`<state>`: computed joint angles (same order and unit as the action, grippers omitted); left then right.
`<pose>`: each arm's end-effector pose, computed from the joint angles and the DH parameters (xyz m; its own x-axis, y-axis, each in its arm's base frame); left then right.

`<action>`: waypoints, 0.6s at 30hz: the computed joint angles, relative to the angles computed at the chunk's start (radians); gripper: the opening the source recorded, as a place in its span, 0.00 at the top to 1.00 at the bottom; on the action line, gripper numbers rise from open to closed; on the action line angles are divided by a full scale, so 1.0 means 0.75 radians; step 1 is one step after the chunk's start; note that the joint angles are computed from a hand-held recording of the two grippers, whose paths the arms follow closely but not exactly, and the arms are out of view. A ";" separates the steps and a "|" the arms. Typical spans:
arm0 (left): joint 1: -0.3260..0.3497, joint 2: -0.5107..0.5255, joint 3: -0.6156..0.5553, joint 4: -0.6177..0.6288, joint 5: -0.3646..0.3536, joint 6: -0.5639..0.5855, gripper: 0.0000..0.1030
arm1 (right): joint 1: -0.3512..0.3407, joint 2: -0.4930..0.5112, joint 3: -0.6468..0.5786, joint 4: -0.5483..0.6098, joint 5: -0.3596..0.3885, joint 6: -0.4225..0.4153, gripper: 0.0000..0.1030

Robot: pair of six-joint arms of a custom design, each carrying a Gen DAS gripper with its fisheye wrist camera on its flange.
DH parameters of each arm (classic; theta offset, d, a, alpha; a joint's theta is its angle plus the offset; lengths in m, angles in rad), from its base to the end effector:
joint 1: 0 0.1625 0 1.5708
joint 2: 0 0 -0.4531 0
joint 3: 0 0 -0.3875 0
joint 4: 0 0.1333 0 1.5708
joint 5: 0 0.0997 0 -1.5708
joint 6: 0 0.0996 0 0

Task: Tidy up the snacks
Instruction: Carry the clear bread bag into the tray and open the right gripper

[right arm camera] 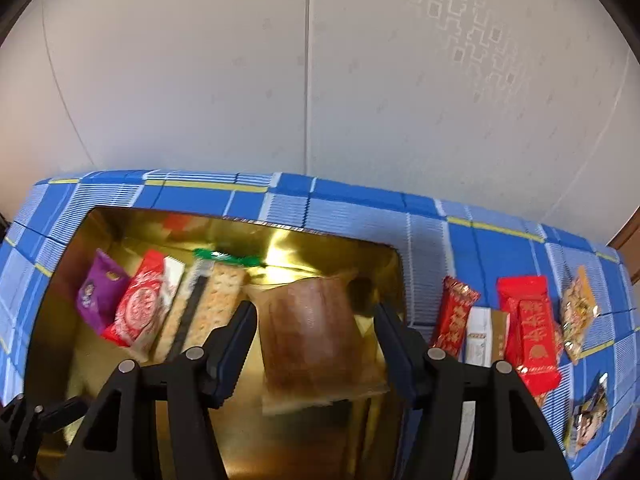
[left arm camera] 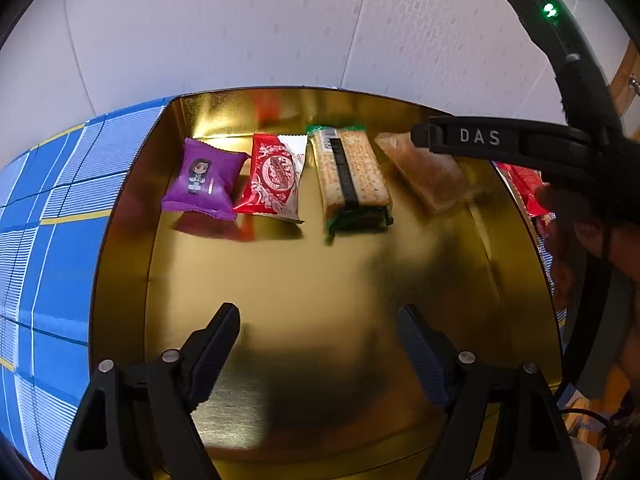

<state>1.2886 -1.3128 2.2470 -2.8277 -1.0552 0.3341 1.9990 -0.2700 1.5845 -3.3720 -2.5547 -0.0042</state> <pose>0.0449 -0.5003 0.2384 -0.7439 0.3857 -0.5457 0.5378 0.8303 -0.1463 0.3152 -0.5693 -0.0936 -0.6639 0.1210 0.7379 -0.3698 0.8046 -0.4646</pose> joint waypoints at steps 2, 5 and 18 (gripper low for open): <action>-0.002 -0.004 0.006 -0.007 0.002 -0.001 0.21 | 0.000 -0.008 0.025 -0.079 0.019 -0.025 0.40; -0.006 -0.008 0.012 -0.010 0.004 -0.006 0.20 | -0.002 -0.037 0.100 -0.215 0.072 -0.004 0.40; -0.053 -0.052 0.099 -0.061 -0.032 -0.034 0.15 | 0.030 -0.099 0.362 -0.593 0.048 0.017 0.40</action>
